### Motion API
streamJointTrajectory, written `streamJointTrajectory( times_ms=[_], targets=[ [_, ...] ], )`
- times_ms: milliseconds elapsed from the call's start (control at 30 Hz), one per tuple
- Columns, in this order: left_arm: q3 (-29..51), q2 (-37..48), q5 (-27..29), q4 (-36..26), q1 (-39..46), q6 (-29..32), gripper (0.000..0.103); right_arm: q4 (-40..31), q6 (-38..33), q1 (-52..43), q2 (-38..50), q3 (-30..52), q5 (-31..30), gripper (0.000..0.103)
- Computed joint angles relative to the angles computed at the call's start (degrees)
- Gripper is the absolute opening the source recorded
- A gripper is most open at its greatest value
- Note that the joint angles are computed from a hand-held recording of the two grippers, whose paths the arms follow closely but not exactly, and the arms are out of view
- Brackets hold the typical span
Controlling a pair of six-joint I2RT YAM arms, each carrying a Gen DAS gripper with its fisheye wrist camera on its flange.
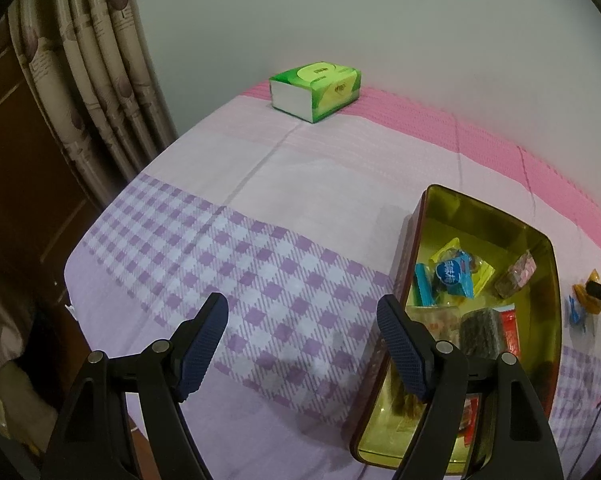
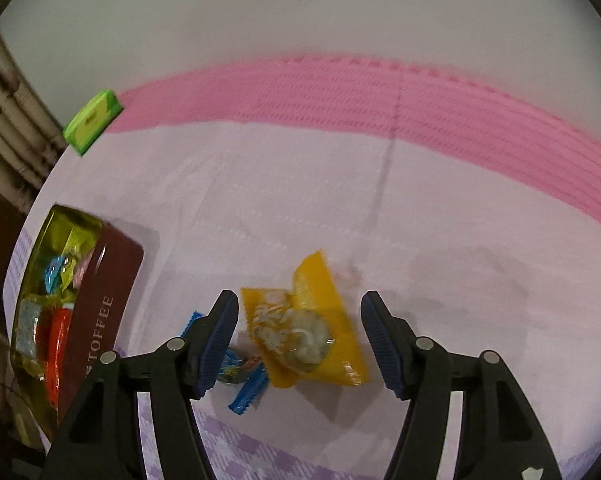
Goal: Organize snacks
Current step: 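Grasp the yellow-orange candy pack with the right gripper, then grasp the dark blue wrapped candy with left gripper while right gripper holds yellow pack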
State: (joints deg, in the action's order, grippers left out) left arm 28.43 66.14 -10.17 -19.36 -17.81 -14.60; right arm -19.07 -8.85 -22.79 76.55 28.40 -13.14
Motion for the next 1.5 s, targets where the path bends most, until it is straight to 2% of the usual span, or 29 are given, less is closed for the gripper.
streamJointTrajectory(
  times_ms=[100,233,267,567,733,867,933,1133,1233,1500],
  targets=[
    [-0.14,0.97,-0.50,0.67,-0.39,0.11,0.077,2.74,0.54,2.81,0.38,-1.94,0.97,0.056],
    [-0.13,2.19,-1.33,1.55,-0.92,0.22,0.077,5.63,1.86,5.70,-0.27,-4.83,1.98,0.041],
    [-0.17,2.25,-1.42,1.67,-0.97,0.30,0.077,6.67,2.05,6.19,-0.97,-5.83,2.72,0.039],
    [0.49,1.75,-2.49,0.55,-4.97,-0.30,0.077,9.40,-0.49,0.02,-10.08,-12.94,2.37,0.037],
    [2.42,0.62,-2.79,-1.73,-10.95,-2.54,0.077,11.20,-5.17,-8.81,-15.85,-17.30,2.02,0.037],
    [5.50,2.54,-2.10,-3.20,-18.12,-5.55,0.077,12.03,-9.30,-17.68,-16.61,-18.24,-0.46,0.037],
    [7.55,4.77,-2.44,-3.30,-22.73,-6.77,0.077,12.44,-11.09,-21.73,-16.03,-18.38,-1.83,0.037],
    [14.94,14.14,-0.15,-2.20,-32.10,-8.37,0.077,14.88,-14.78,-26.64,-16.54,-19.68,-0.40,0.037],
    [18.97,19.10,-0.05,-2.00,-35.99,-9.09,0.077,14.66,-18.42,-31.83,-16.21,-19.61,-2.88,0.037],
    [26.86,29.63,0.47,-1.74,-40.18,-9.63,0.077,13.34,-20.13,-35.52,-16.22,-19.33,-5.35,0.037]
  ],
)
